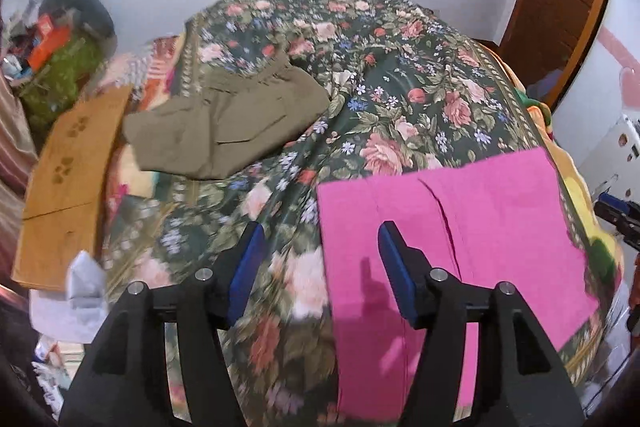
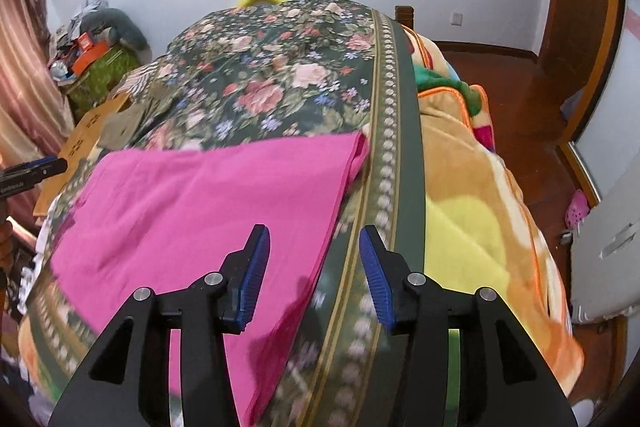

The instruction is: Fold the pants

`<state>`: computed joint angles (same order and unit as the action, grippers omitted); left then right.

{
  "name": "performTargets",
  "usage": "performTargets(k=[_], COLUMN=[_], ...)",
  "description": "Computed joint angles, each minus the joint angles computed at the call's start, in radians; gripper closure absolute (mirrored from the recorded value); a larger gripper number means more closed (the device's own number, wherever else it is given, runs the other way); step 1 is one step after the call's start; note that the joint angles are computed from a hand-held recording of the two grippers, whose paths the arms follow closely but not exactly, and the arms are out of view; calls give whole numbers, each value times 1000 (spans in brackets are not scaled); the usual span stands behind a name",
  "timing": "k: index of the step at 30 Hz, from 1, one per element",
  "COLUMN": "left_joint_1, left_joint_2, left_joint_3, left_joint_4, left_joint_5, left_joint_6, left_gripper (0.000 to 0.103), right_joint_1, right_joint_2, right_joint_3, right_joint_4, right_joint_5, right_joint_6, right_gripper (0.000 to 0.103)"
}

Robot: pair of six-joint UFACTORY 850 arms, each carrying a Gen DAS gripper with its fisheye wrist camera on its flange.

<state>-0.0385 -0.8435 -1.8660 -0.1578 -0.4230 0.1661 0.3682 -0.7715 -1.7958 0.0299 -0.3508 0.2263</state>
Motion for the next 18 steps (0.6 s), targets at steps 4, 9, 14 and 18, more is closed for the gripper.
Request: performTargets(k=[4, 9, 14, 18], left_joint_1=[14, 29, 41, 37], left_joint_2=[-146, -324, -408, -389], left_joint_3=[-211, -471, -590, -550], left_joint_4=[-69, -132, -244, -257], left_joint_5=[-143, -326, -423, -390], left_joint_6=[-8, -23, 35, 76], left_gripper=[37, 37, 41, 49], right_joint_1=[-24, -42, -68, -75], right_joint_2=[-112, -273, -388, -389], right_joint_3=[-160, -395, -557, -541], right_joint_4=[63, 91, 229, 346], right_joint_5=[-89, -207, -289, -246], right_joint_6=[-50, -64, -115, -202], right_gripper=[60, 60, 60, 61])
